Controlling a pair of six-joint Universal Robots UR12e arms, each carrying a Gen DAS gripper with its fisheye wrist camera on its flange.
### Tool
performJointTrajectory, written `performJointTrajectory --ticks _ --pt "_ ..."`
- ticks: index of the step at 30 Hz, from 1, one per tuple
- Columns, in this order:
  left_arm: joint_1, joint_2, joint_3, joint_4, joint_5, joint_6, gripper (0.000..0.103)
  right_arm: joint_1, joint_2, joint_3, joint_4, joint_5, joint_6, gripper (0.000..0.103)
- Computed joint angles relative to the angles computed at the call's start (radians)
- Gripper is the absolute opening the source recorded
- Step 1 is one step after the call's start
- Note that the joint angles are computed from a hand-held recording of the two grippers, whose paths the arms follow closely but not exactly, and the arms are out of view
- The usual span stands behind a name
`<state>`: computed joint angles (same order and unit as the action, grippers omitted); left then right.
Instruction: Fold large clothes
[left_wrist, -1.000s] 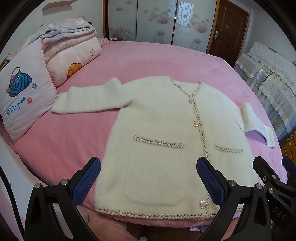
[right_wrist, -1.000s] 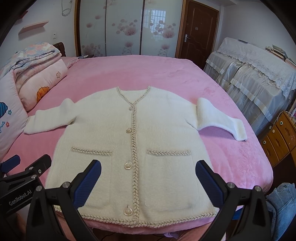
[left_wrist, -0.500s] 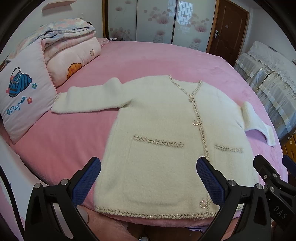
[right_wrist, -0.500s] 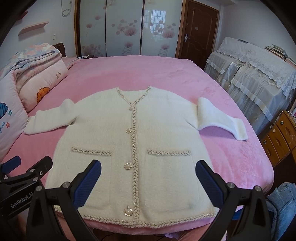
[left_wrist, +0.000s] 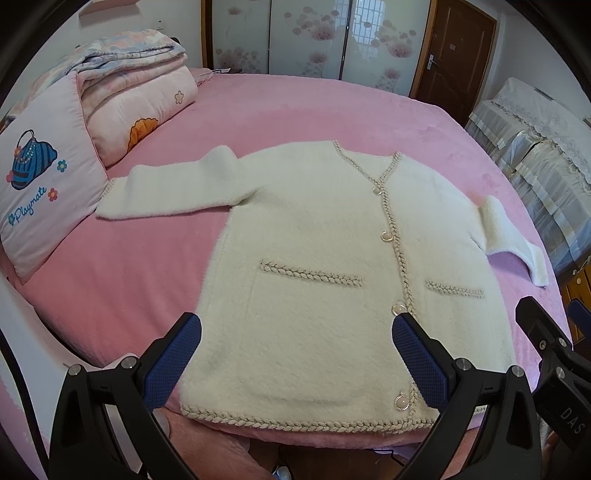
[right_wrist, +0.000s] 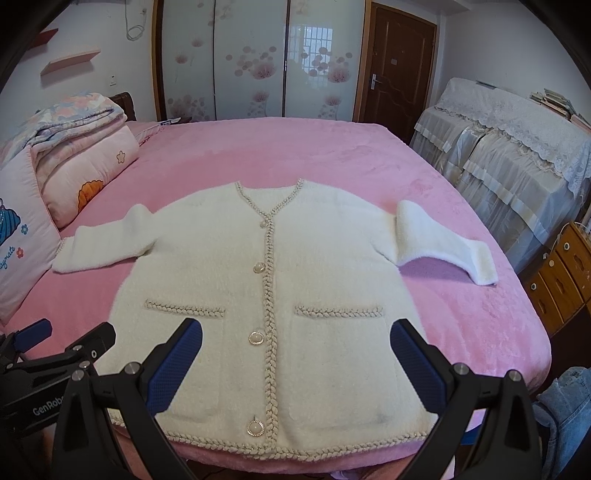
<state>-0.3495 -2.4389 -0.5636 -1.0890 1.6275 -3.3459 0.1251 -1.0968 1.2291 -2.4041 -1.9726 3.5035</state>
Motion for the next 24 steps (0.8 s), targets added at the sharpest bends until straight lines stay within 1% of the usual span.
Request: performJointTrajectory --ticks 4,11,15,20,23,24 --pt "-0.005 -0.006 0.010 -0.015 0.008 0.003 0.102 -0.006 -0.007 0.022 -0.045 0.011 -0.015 0.102" --pt "-0.019 -0.018 0.035 -0.059 0.017 0.011 0.102 -0.028 -0.026 0.066 -0.100 0.062 -0.018 0.102" --pt "-0.031 -0.043 0.084 -0.093 0.031 0.025 0.102 -0.044 -0.039 0.095 -0.129 0.091 -0.007 0.102" --pt "-0.043 -0.094 0.189 -0.151 0.040 0.045 0.102 -0.063 -0.054 0.128 -0.165 0.111 0.009 0.102" --pt "-0.053 -0.141 0.288 -0.208 0.049 0.061 0.102 -0.073 -0.062 0.147 -0.192 0.114 0.017 0.102" --pt "-0.057 -0.171 0.350 -0.240 0.055 0.071 0.102 -0.077 -0.064 0.152 -0.201 0.114 0.020 0.102"
